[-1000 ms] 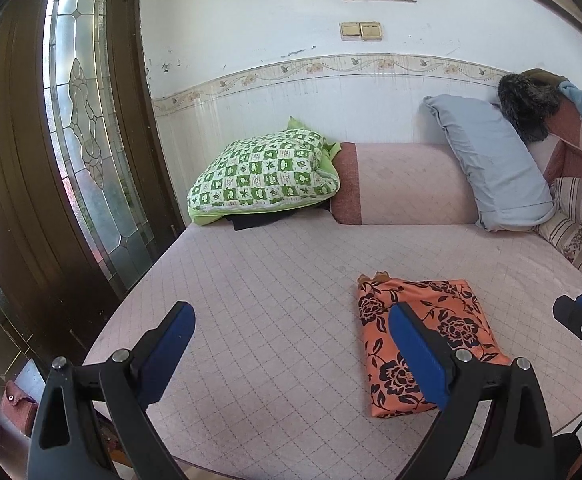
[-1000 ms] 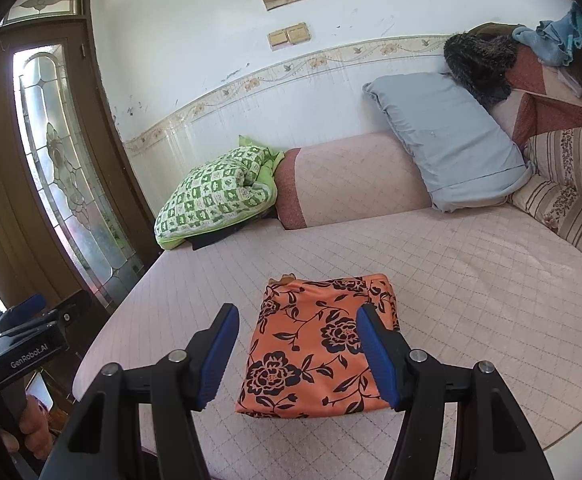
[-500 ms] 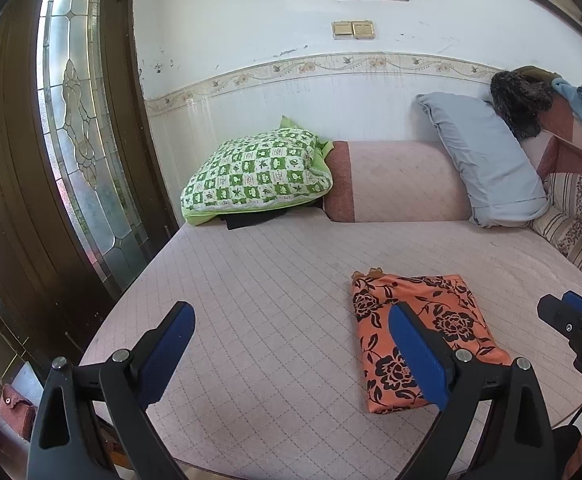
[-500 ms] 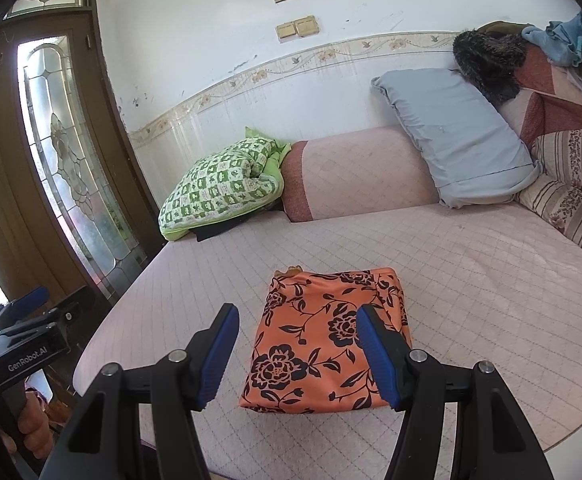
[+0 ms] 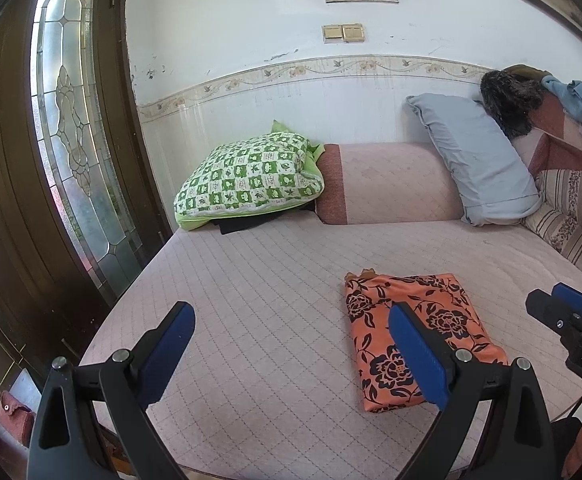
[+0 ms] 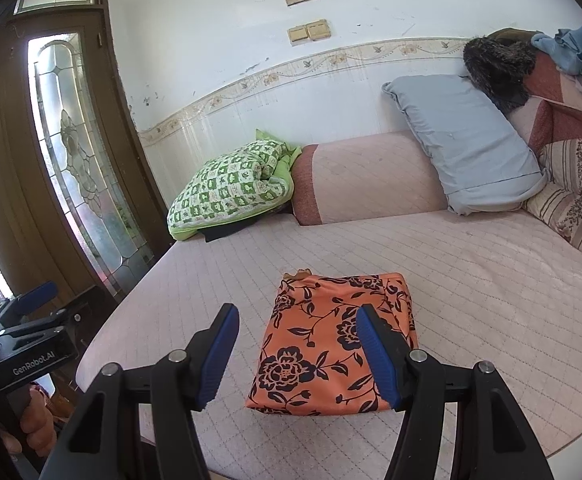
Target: Fold small clothes
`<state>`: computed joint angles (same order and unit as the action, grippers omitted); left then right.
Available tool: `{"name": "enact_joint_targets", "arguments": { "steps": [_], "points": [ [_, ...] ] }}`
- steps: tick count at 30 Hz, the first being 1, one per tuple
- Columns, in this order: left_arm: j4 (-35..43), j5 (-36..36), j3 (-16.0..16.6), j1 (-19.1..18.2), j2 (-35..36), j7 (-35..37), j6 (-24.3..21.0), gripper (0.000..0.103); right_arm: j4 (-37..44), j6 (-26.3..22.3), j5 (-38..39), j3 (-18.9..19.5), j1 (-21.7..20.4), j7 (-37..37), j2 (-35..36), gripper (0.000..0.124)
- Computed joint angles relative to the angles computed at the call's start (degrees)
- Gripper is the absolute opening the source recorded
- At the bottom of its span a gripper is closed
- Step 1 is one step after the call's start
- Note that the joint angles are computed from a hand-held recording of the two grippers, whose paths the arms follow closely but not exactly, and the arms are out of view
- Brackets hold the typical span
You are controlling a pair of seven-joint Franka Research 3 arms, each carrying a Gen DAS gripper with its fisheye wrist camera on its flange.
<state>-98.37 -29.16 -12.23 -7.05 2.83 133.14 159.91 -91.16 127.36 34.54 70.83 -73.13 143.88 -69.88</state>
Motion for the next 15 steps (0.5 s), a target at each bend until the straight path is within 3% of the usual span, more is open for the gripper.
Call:
{"name": "enact_joint_targets", "arguments": {
  "steps": [15],
  "points": [
    [-0.4,-10.6,0.6,-0.9,-1.7,10.5,-2.0,0.097,0.5,0.5,-1.3,-1.4,-0.4,0.5,-2.0,0.065]
  ]
}}
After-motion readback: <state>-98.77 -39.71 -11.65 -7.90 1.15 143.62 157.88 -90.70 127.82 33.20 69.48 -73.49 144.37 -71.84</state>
